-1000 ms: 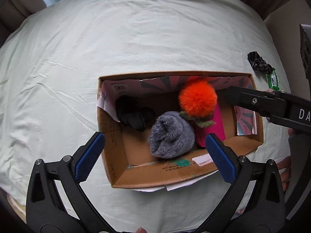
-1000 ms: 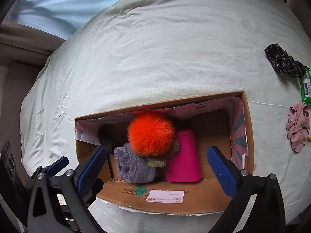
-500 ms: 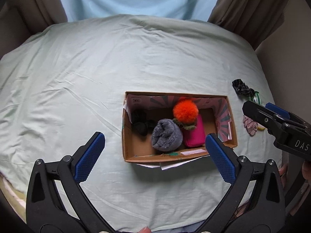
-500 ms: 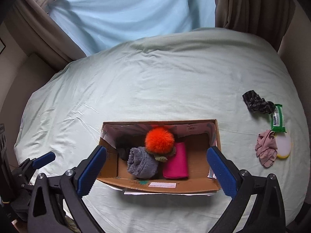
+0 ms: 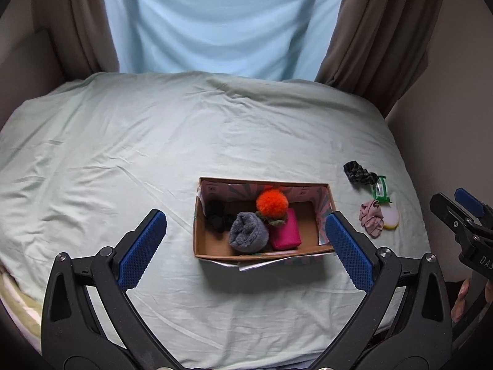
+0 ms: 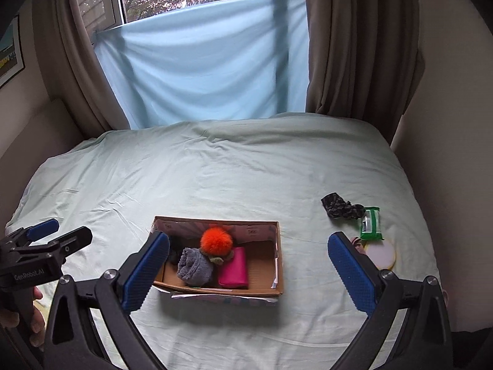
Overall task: Organize soft objects
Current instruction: 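Withdraw both tools and move toward the pink cloth and mesh pad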
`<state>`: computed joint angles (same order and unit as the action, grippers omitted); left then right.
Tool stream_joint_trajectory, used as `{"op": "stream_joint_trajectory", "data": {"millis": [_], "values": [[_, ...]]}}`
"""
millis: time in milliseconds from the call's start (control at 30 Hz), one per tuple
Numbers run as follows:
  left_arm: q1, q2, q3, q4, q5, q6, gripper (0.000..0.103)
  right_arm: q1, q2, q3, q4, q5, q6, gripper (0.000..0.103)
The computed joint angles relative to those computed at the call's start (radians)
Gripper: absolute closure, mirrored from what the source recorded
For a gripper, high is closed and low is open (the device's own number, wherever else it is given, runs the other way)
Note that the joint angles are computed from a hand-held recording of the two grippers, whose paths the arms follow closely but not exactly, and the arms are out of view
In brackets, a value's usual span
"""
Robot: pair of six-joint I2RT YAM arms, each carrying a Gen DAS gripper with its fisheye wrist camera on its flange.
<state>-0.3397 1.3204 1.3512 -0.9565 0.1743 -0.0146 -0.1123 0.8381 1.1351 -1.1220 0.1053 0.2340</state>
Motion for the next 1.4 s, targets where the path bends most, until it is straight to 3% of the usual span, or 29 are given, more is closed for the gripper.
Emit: {"op": "stream_joint_trajectory", "data": {"millis": [133,233,433,600,800,1000,1167,1400], "values": [[-0.065,-0.040,-0.010,-0.006,-0.018,-0.036,0.000,-0.167,-0.071,0.019,-0.055,-0.069,-0.108,0.000],[-0.151,-0.057,-0.013,-0.002,-0.060,-0.081,0.000,-0.456,-0.102,0.032,-0.092,-0.247,-0.295,0.000],[-0.398,-0.045,0.010,0.018,-0.217,-0.233,0.000,-1.201,-0.010,0.075,-0.256,-0.720,-0.890,0.000],[-0.614,0.052,0.081,0.036,-0.347,-0.372,0.000,-1.493,0.200,0.136,-0.362,-0.862,-1.268,0.000],[-0.793,0.255,0.219,0.065,-0.436,-0.467,0.000,-1.569,0.457,0.213,-0.315,-0.898,-1.440,0.000],[-0.878,0.501,0.399,0.083,-0.444,-0.467,0.001,-1.527,0.679,0.294,-0.190,-0.875,-1.506,0.000],[-0.897,0.716,0.572,0.079,-0.403,-0.420,0.000,-1.470,0.830,0.342,-0.082,-0.834,-1.513,0.000],[-0.892,1.019,0.853,0.033,-0.335,-0.271,0.000,-1.381,1.009,0.359,0.061,-0.766,-1.545,0.000]]}}
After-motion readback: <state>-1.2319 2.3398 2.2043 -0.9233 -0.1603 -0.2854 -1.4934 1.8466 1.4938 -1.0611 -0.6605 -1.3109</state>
